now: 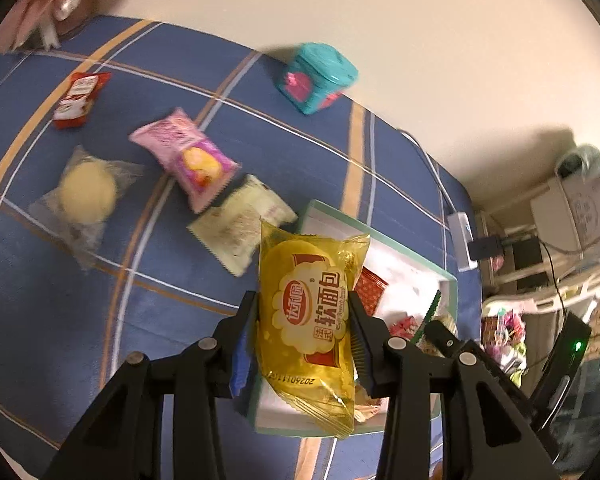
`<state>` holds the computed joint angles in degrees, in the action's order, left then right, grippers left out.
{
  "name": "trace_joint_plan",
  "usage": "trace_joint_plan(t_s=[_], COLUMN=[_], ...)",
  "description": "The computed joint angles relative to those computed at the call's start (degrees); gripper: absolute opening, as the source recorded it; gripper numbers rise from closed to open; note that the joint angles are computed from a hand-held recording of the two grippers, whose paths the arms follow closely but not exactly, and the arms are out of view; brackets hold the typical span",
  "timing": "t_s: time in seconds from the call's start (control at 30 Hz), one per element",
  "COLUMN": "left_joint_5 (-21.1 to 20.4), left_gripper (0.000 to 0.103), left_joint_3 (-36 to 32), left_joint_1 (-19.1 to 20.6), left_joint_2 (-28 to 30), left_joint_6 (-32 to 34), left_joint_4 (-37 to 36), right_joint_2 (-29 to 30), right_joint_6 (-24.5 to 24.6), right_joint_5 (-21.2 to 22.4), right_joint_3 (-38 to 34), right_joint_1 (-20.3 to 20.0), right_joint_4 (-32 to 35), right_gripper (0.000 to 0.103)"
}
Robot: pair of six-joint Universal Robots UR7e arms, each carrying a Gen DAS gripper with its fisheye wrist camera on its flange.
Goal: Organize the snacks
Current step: 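Lower the bread bag and biscuit pack into the tray and open both tools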
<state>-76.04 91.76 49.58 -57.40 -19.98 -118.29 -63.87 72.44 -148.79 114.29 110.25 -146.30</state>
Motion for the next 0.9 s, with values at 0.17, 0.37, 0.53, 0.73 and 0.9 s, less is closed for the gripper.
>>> trace_joint_plan(t_s=[0.17,0.37,0.53,0.73,0.9], left_joint_5=[-1.9,-4.32,-3.22,-3.05,-2.54], left_gripper=[0.044,0.044,0.044,0.044,0.044], left_joint_3=[1.46,3.1,4.34,4.75,4.84], left_joint_1=[-1.72,-2.87,-3.27,-2.72,-2.97], left_joint_2=[1.24,3.4,4.75,6.11,6.65], left_joint_6=[3.69,7.26,9.04,9.66,10.64], left_joint_4=[-2.37,-6.1,-8.52,-10.36,-11.77], right_joint_2=[-2.23,-2.14,-1.0,-0.13,-0.18], right_joint_6=[1.32,-2.12,-4.55,-6.17,-5.56], right_joint_5=[-1.76,-2.78,-3.94,-3.92,-4.27], right_joint_3=[2.61,4.31,4.55,4.32,3.93], right_joint_1=[-0.55,-1.56,-2.39,-3.07,-2.93], right_joint_4=[-1.22,-6.66,-9.27,-10.15,-8.36], right_gripper=[0.055,0.055,0.055,0.055,0.056])
